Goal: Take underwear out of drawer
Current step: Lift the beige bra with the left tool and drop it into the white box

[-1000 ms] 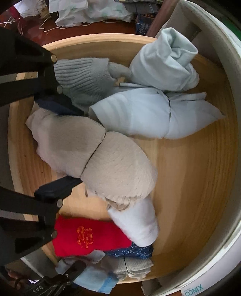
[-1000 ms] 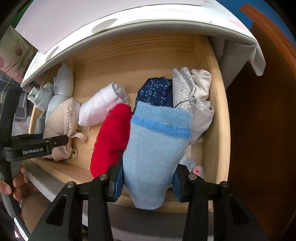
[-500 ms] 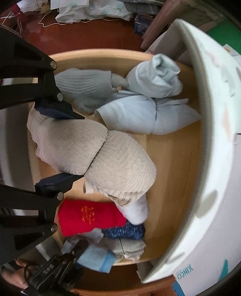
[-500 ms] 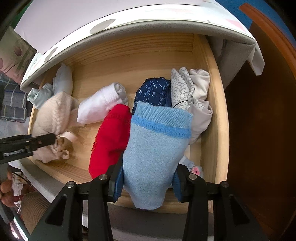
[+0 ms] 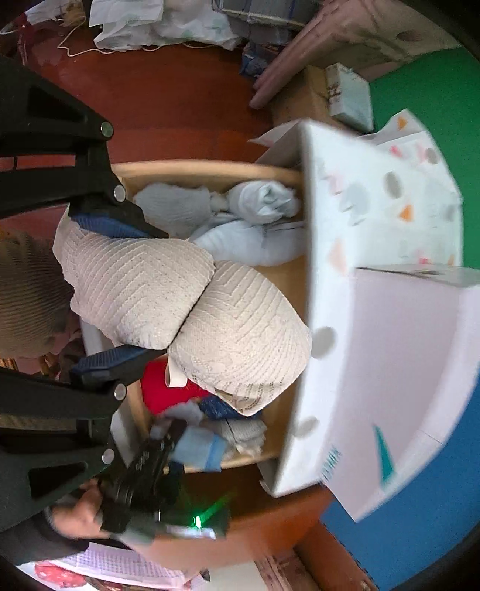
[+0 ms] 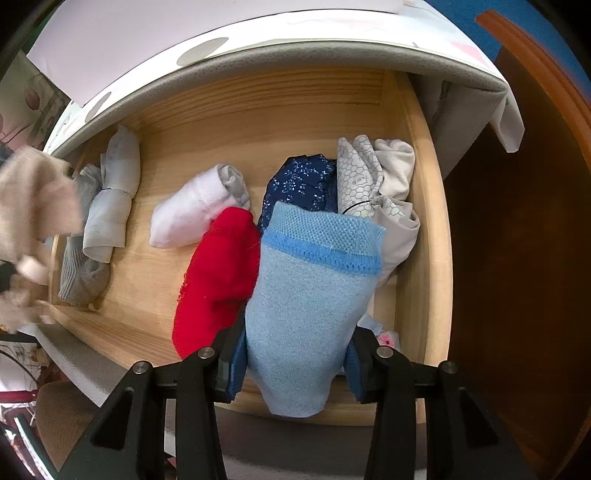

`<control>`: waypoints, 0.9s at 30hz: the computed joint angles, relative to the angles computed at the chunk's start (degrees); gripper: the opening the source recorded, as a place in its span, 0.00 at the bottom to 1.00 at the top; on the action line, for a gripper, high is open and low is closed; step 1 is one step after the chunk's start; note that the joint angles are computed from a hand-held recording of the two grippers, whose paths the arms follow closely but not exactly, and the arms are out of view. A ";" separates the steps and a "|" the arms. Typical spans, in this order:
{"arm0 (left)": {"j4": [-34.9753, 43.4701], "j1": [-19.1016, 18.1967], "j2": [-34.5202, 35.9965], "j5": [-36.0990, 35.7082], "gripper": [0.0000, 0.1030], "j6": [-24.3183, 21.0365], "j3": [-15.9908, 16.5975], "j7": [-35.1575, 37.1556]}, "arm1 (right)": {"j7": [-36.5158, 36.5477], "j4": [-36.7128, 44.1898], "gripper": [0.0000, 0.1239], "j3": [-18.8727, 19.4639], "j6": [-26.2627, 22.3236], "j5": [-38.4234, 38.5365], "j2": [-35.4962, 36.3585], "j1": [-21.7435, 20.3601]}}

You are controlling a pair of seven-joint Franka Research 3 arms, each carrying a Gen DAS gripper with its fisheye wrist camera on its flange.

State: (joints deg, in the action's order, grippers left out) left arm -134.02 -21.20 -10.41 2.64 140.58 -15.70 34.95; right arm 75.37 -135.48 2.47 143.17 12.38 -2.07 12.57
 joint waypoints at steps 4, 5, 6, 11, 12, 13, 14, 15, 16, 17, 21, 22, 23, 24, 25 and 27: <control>0.87 0.60 -5.82 3.13 0.51 -2.01 -0.11 -0.55 | -0.09 0.18 0.33 -0.02 0.04 -0.02 0.33 0.00; 1.81 1.01 -6.50 4.33 0.51 -2.40 -0.30 -1.16 | -0.02 0.14 0.33 -0.01 0.02 -0.03 0.24 0.02; 2.95 1.58 -7.71 5.84 0.51 -2.76 -0.40 -1.76 | 0.01 0.13 0.33 0.00 0.07 0.01 0.23 0.02; 11.28 5.15 -7.37 14.37 0.51 -4.18 -1.25 -4.27 | 0.56 0.15 0.33 0.16 0.11 -0.54 0.17 0.19; 13.65 5.87 -6.10 16.17 0.51 -4.52 -1.48 -4.70 | 0.62 0.09 0.33 0.21 0.15 -0.68 0.14 0.25; 15.73 6.37 -4.62 17.46 0.51 -4.64 -1.53 -5.10 | 0.72 0.00 0.33 0.24 0.29 -0.86 0.10 0.29; 18.31 6.91 -2.51 19.14 0.51 -4.78 -1.79 -6.03 | 0.94 -0.05 0.33 0.26 0.44 -1.16 0.08 0.31; 21.16 7.22 -0.35 20.32 0.51 -5.30 -1.65 -6.15 | 1.12 -0.14 0.33 0.27 0.57 -1.45 0.06 0.33; 23.44 7.34 1.54 21.19 0.51 -5.33 -1.38 -6.26 | 1.17 -0.12 0.33 0.26 0.56 -1.58 0.09 0.33; 26.27 7.45 4.16 22.41 0.51 -5.04 -1.15 -6.43 | 1.18 -0.11 0.33 0.23 0.54 -1.62 0.09 0.32; 35.22 6.56 13.08 26.41 0.51 -6.23 0.28 -7.74 | 0.73 0.40 0.33 0.06 0.07 -1.54 0.55 0.20; 37.58 6.24 15.68 26.33 0.51 -6.53 0.86 -7.53 | 0.68 0.47 0.33 0.03 -0.04 -1.52 0.58 0.17; 39.03 5.85 17.26 25.77 0.51 -6.88 1.34 -7.30 | 0.46 0.64 0.33 -0.02 -0.23 -1.32 0.73 0.12; 41.37 5.73 20.02 24.21 0.51 -7.37 1.83 -6.34 | 0.29 0.56 0.33 -0.06 -0.31 -1.12 0.59 0.08; 42.64 5.41 21.77 23.49 0.51 -7.68 2.33 -6.37 | 0.20 0.55 0.32 -0.09 -0.24 -1.01 0.59 0.03; 45.45 4.67 25.48 22.43 0.51 -9.00 3.13 -5.65 | -0.19 0.60 0.33 -0.15 -0.47 -0.79 0.63 -0.05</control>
State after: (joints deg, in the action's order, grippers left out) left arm -88.57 -16.53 15.07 25.07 131.57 -12.56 29.30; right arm 75.18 -134.88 2.32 142.71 11.59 -1.44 12.52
